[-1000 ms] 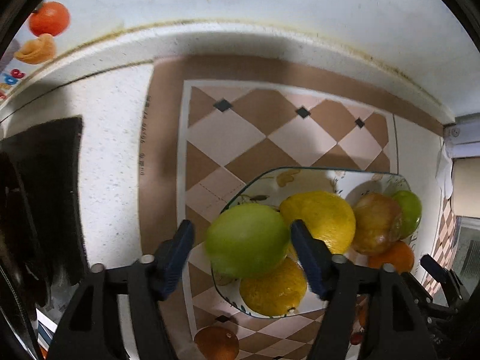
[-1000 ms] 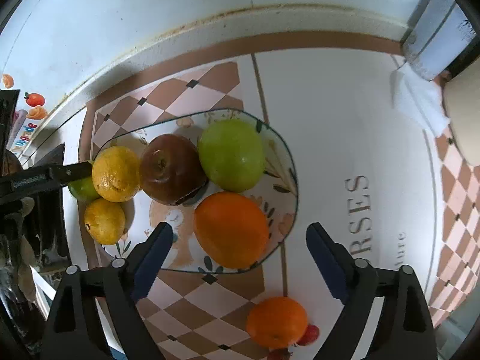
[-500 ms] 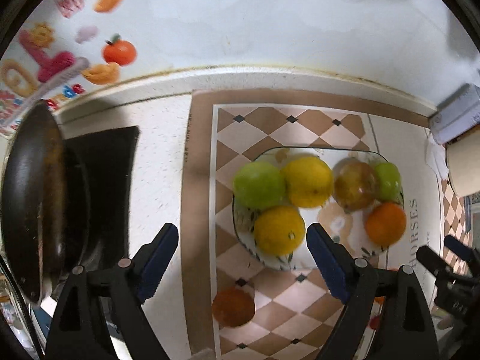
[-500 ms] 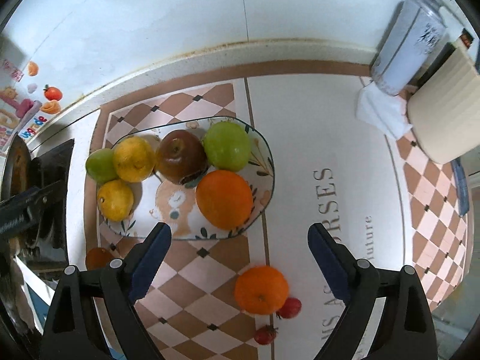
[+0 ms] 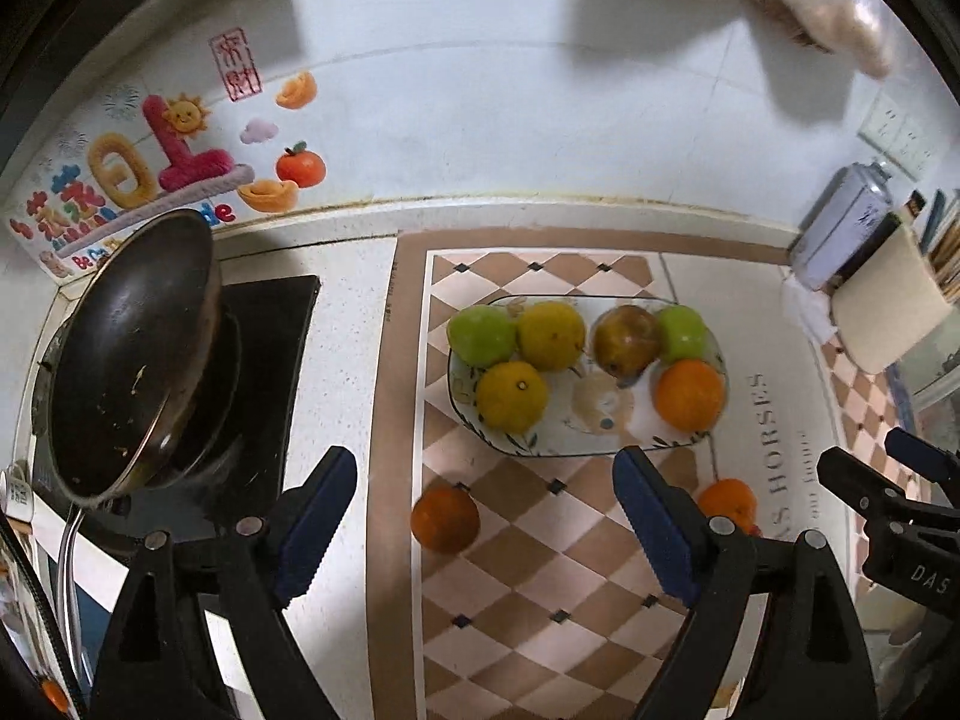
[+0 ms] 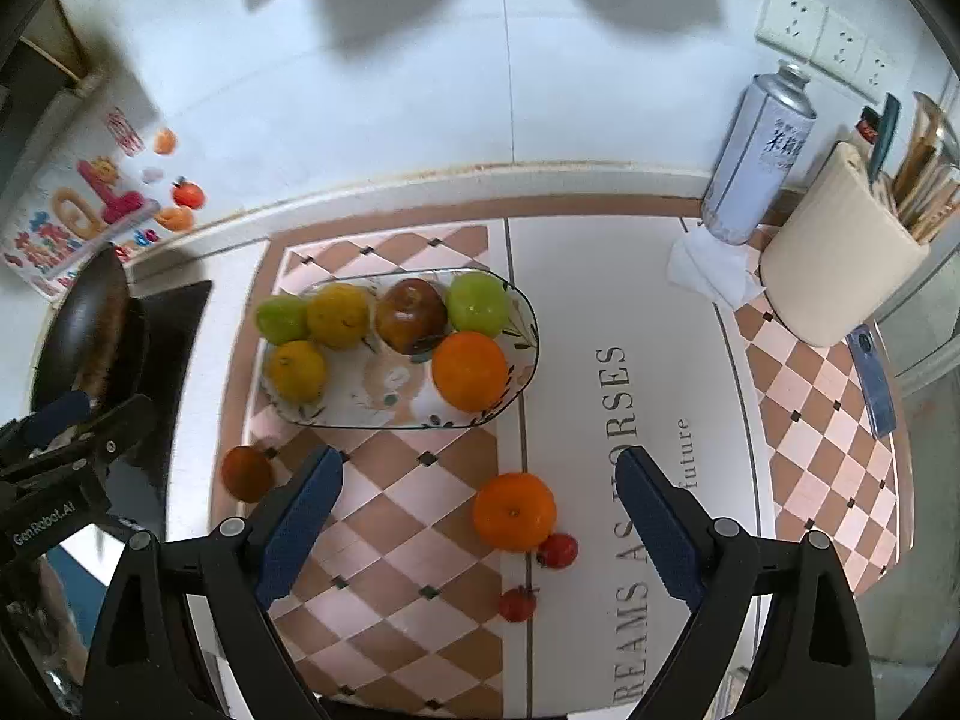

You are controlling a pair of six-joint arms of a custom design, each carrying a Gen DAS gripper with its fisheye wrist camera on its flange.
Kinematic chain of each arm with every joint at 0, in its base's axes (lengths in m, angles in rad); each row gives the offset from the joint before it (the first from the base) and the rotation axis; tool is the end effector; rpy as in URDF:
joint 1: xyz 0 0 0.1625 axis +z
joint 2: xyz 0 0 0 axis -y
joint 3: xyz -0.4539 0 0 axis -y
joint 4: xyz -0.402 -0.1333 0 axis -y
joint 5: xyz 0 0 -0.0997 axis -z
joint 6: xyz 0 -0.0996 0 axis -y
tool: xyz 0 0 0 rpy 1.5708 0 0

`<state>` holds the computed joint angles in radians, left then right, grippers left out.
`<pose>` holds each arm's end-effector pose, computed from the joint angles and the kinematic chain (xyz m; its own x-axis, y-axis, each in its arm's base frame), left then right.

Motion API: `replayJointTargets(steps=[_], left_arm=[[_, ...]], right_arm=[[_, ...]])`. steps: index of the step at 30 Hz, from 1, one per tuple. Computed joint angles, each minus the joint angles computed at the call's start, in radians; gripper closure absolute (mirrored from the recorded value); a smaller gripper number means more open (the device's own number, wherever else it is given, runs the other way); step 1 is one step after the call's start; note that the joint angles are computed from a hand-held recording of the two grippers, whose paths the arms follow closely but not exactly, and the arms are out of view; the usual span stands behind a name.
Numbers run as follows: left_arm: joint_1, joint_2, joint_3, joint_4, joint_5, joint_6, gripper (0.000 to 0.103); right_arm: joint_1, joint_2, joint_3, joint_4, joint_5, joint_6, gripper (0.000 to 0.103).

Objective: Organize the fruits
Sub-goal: 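Lift both open tools away from the plate, then grasp an orange with the right tool while the left tool grasps another orange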

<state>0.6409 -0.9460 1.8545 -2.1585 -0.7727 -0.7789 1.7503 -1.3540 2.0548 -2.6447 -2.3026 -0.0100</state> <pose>-0.3469 -0.5140 0.1162 -0.7026 0.0957 -0.7051 0.3753 0.8917 -0.2529 0.1594 -0.5044 0.3139 -0.7738 0.0977 0.6259 -0.1740 0.9173 -0.3583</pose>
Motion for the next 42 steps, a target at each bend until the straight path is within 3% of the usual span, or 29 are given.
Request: replayJointTargets(steps=[14,26,36,42], left_arm=[[-0.145,-0.114,0.082,0.018,0.026,-0.077,0.016],[-0.214,-0.143,0.104,0.049,0.078,-0.138,0.016],[-0.213,-0.136,0.096,0.049,0.083,-0.146,0.016],[-0.176,-0.104,0.07,0.057,0.073,-0.152,0.011]], right_arm=[[0.145,-0.17,0.08,0.015,-0.028,0.027,0.008],[0.21,-0.217,0.092,0.035,-0.044,0.042,0.008],[0.2,-0.206,0.077,0.0,-0.033,0.017,0.008],[0.102,-0.201,0.07,0.008,0.04,0.036,0.008]])
